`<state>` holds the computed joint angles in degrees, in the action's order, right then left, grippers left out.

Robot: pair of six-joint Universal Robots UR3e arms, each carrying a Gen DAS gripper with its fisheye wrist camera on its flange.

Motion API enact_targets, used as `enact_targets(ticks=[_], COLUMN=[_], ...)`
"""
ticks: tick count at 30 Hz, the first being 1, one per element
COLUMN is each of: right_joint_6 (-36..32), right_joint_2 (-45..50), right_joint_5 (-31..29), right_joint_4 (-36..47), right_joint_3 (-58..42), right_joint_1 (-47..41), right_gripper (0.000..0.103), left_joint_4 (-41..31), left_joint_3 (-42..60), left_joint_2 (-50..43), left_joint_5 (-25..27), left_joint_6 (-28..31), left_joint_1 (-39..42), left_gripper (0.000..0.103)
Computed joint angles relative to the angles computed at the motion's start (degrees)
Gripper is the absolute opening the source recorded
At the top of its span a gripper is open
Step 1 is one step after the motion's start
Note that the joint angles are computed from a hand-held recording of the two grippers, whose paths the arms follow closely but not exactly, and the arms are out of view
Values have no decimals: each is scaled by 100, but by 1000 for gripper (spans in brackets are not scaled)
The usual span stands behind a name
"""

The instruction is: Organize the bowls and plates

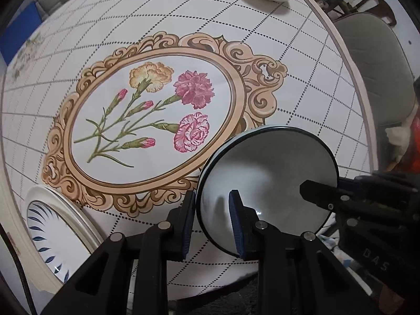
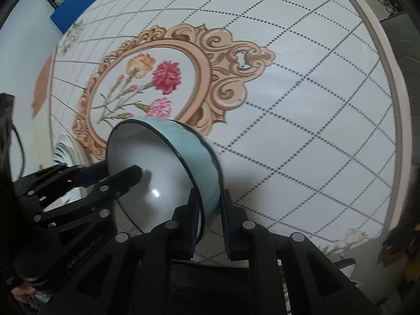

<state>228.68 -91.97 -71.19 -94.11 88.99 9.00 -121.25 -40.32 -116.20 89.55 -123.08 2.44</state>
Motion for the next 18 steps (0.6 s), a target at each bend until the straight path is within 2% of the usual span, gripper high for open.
enact_targets(ticks=[3,10,18], right_joint_6=[-133,-242,-438], right_joint_2=[9,46,25], right_joint_5=[89,218,319], right_joint_4=[65,186,490], right_joint_3=[-8,-55,-191], right_joint_1=[-74,-144,-229], right_gripper=[17,18,19], left_joint_4=[105,-306,-982], left_joint_3=[-115,478,1791], left_joint_2=[38,-280,-894], left_joint_5=[24,78,94], left_joint_6=[-63,-272,-444], left_joint_1=[-27,-11,23], left_gripper=[23,24,24])
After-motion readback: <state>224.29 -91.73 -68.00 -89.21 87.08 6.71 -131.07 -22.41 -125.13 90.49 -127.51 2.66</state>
